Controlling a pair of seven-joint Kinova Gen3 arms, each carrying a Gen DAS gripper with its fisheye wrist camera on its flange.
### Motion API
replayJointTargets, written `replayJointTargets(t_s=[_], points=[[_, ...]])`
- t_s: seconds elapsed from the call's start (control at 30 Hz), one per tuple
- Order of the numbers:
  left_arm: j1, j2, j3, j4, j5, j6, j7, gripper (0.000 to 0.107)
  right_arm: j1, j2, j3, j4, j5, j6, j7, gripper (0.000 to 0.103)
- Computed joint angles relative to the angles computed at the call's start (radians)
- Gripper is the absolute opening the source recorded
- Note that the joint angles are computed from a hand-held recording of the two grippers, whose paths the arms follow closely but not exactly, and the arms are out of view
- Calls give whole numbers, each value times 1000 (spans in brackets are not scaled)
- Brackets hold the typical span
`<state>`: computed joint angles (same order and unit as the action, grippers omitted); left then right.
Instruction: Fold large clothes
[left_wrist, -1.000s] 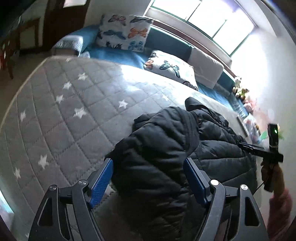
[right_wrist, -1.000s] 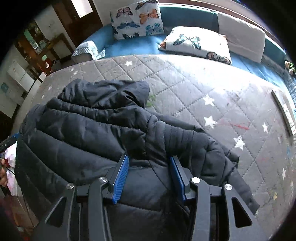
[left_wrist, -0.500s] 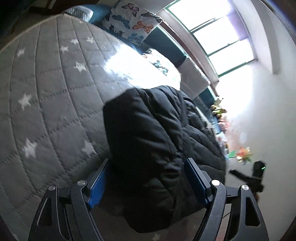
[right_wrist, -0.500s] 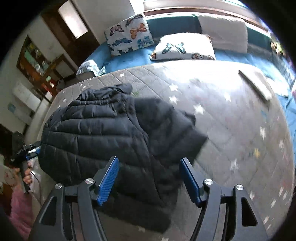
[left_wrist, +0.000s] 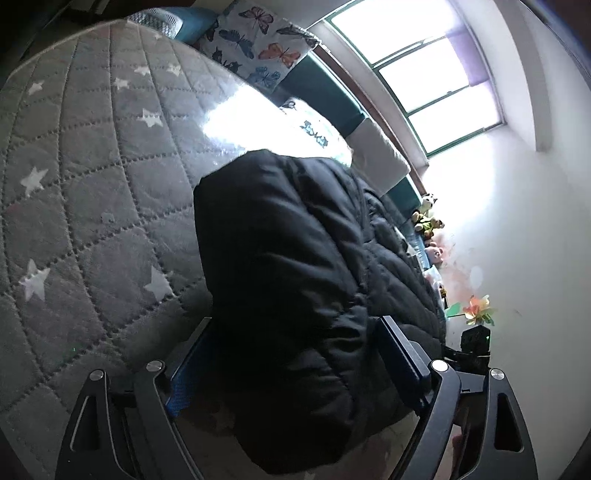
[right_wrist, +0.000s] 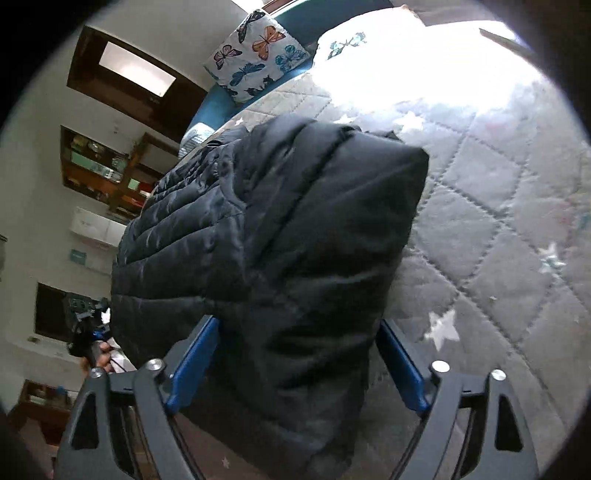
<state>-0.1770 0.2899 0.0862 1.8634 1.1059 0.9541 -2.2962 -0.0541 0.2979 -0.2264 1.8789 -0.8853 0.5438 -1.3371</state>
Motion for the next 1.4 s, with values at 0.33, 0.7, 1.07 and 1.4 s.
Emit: replayJointTargets(t_s=[0.33,0.7,1.07,1.4], points=[[29,113,48,-58,24,18,34,103,9,51,-4,-47,-49,46,78,103],[81,131,84,-102,-43,-27,104,103,17,39,-28,-59,-54,60,105,103],[146,185,115,-224,-148,-42,300,103,49,73,-30,-60,-94,74,165,103],[235,121,143,-261,-284,-107,416,91,22,-8,-26,-18,-125,45,206,60]])
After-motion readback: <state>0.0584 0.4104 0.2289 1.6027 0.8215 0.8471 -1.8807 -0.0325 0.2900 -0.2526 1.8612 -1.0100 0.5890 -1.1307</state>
